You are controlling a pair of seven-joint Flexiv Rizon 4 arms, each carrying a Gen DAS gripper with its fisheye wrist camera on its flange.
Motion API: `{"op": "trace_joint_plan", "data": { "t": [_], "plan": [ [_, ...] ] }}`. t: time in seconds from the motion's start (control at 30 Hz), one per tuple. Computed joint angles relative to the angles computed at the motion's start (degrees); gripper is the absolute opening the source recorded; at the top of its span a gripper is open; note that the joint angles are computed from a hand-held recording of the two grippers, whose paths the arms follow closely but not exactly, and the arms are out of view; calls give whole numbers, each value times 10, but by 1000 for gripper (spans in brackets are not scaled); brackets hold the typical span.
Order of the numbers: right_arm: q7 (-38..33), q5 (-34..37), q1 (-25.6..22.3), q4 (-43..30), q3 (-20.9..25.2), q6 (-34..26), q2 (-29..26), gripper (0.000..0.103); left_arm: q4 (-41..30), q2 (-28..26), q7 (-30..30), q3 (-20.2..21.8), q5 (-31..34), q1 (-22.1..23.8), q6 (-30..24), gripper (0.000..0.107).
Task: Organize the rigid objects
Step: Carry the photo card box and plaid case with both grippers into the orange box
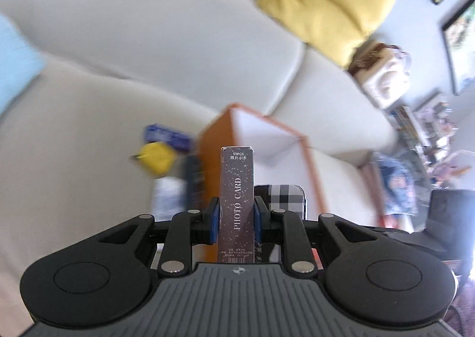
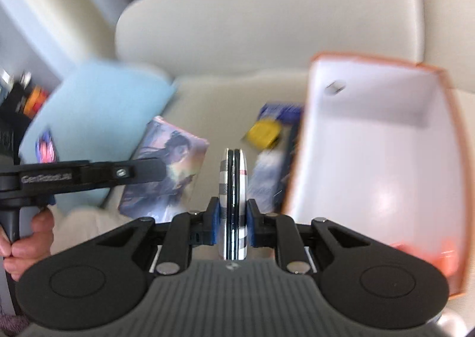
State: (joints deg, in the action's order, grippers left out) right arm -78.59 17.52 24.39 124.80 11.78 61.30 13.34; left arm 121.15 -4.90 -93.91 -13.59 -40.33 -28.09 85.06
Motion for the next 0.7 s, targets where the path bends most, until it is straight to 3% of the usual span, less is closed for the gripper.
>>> {"op": "trace_joint_plan", "data": {
  "t": [0.07, 0.23, 0.47, 0.7],
  "plan": [
    [7, -16, -20, 4, -9, 3, 17, 18, -51, -36, -7, -4, 30, 0, -19, 25],
    [53, -99, -78, 21, -21, 15, 10, 18, -206, -144, -134, 37, 213, -31, -130, 25],
    [36, -84, -97, 21, -46, 53, -46, 18, -359, -234, -229, 90, 396, -87, -298, 25],
    [-57, 15, -105, -6, -57, 43, -91, 18, -456, -291, -223, 89, 453, -102, -416, 25]
  ]
}}
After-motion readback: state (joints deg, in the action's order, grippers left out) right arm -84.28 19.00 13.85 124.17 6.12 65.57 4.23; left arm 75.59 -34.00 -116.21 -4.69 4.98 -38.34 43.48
